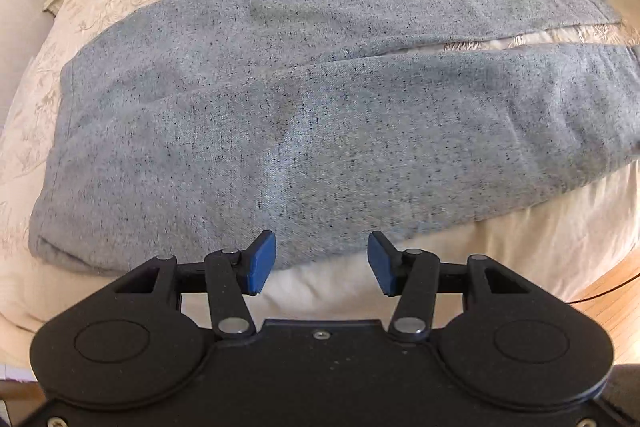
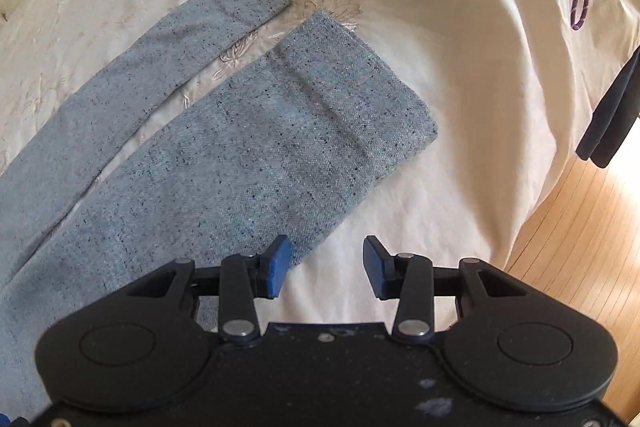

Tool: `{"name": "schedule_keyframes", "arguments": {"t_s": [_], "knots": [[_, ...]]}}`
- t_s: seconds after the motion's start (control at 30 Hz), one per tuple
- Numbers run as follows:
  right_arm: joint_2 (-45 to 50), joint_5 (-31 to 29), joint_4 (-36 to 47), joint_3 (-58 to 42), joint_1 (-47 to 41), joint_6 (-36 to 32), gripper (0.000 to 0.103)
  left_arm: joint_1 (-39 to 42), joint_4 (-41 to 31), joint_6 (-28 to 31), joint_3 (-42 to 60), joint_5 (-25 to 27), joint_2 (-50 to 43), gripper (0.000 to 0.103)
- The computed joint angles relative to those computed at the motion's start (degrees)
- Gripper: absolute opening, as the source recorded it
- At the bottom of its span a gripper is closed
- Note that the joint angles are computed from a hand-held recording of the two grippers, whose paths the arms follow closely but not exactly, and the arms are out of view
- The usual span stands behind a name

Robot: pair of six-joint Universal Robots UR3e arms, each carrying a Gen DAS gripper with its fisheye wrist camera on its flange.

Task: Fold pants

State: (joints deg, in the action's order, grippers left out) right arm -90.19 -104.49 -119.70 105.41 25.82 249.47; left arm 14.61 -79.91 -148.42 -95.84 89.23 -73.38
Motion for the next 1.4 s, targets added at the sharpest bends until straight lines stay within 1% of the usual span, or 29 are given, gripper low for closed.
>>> {"name": "schedule_keyframes", "arguments": {"t_s": [0.1,0.23,0.3,0.37,0.47,0.6,0.73,0.8,0.83,0.9,0.97,1.07,1.17,1.27,1.3,1.33,1.4], "knots": [[-0.63,4.54,-5.59,3.94,-4.90,-3.82,0.043,-2.04,-0.28,-3.31,0.42,1.33,0.61,0.057],[2.90,3.92,-9.14,-0.32,-8.42,-15.56,0.043,-4.47,0.61,-6.49,0.62,2.95,0.51,0.057],[2.85,5.66,-11.60,-0.55,-10.60,-18.04,0.043,-6.12,1.42,-8.33,0.65,4.00,-0.19,0.057],[1.32,6.35,-12.52,0.43,-11.62,-18.12,0.043,-7.86,2.38,-10.28,0.67,4.70,-0.88,0.057],[-2.98,6.93,-10.21,3.05,-11.60,-16.66,0.043,-9.93,2.76,-12.19,1.36,4.92,-2.11,0.057],[-10.54,7.40,-5.55,8.93,-10.91,-14.85,0.043,-12.91,3.88,-13.46,1.59,5.33,-3.54,0.057],[-15.48,7.08,-3.22,14.20,-12.11,-13.44,0.043,-15.64,4.20,-14.03,2.60,5.90,-5.00,0.057],[-17.21,6.59,-3.68,16.30,-12.99,-12.19,0.043,-16.67,4.74,-14.01,2.85,6.18,-5.13,0.057],[-17.74,7.21,-5.49,17.85,-14.36,-12.43,0.043,-17.08,5.01,-14.00,2.95,6.35,-5.26,0.057],[-17.51,7.58,-8.75,19.98,-16.32,-14.23,0.043,-18.13,5.41,-14.49,3.52,6.85,-5.97,0.057],[-15.10,7.35,-11.03,19.28,-18.03,-17.13,0.043,-18.94,5.51,-15.15,4.32,7.05,-6.96,0.057],[-10.86,8.86,-14.97,17.40,-20.62,-20.40,0.043,-20.39,6.76,-15.91,5.26,7.64,-8.84,0.057],[-6.27,9.39,-16.03,13.42,-21.17,-22.66,0.046,-21.69,9.08,-16.97,6.06,7.68,-10.81,0.057],[-5.08,10.95,-17.41,12.86,-21.93,-23.80,0.046,-23.03,12.23,-17.86,6.75,7.47,-13.40,0.057],[-4.76,11.27,-16.79,12.47,-22.21,-24.37,0.045,-23.67,13.35,-18.07,6.88,7.84,-14.52,0.057],[-4.67,11.48,-16.69,12.54,-22.51,-24.93,0.042,-24.63,14.21,-18.59,7.57,8.78,-16.28,0.057],[-5.26,11.59,-17.08,13.34,-22.92,-25.54,0.032,-25.68,15.32,-19.38,8.38,9.38,-18.99,0.057]]}}
